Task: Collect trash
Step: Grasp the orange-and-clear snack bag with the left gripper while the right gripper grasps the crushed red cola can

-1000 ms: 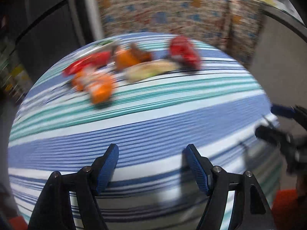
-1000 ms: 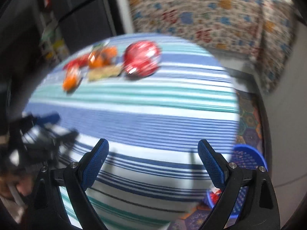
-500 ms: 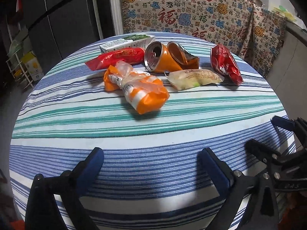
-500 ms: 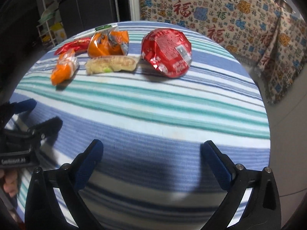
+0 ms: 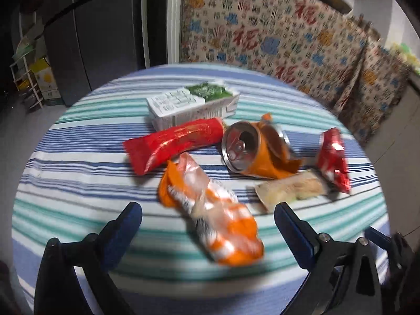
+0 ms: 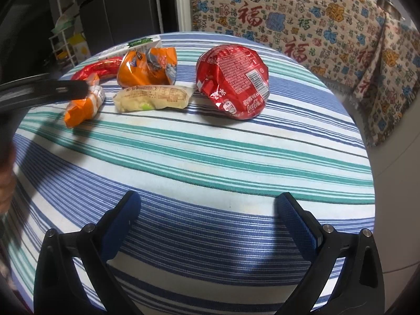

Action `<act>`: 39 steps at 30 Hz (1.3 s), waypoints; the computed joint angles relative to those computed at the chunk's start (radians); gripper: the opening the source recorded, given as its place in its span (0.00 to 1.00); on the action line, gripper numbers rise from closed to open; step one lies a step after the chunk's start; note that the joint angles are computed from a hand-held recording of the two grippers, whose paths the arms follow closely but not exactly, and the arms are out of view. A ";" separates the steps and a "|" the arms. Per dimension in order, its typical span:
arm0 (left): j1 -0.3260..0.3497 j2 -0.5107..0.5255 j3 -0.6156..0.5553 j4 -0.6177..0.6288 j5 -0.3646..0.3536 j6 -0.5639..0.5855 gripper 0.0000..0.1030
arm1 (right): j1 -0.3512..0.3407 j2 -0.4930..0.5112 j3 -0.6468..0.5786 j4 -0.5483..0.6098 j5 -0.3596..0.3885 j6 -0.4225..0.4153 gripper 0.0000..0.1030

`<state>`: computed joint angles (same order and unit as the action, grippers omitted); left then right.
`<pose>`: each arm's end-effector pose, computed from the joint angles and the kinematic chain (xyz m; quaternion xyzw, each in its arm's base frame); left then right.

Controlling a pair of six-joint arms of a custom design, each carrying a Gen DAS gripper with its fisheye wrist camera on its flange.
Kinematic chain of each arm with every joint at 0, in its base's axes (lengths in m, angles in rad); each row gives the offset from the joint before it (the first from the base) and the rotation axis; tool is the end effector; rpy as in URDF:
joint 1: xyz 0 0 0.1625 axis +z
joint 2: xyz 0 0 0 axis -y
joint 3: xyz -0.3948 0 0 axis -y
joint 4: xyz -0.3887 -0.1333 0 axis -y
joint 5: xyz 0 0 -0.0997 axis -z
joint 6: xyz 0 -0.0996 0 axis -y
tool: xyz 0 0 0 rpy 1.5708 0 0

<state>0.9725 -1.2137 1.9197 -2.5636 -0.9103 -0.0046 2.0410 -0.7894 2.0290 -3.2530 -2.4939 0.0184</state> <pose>-0.1501 -0.5653 0.2330 0.2295 0.9089 -0.2244 0.2663 0.2837 -0.4394 0.0636 0.1004 -0.8732 0.2958 0.3740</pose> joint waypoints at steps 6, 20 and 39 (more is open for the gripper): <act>0.020 -0.017 0.013 0.023 -0.052 0.084 0.44 | -0.001 -0.002 0.001 0.000 0.003 -0.003 1.00; 0.063 -0.216 0.098 0.173 -0.157 0.234 0.71 | -0.004 -0.010 0.009 -0.003 0.009 -0.010 1.00; 0.072 -0.166 0.148 -0.053 -0.043 0.291 0.81 | -0.045 -0.038 -0.053 -0.157 0.063 -0.079 0.90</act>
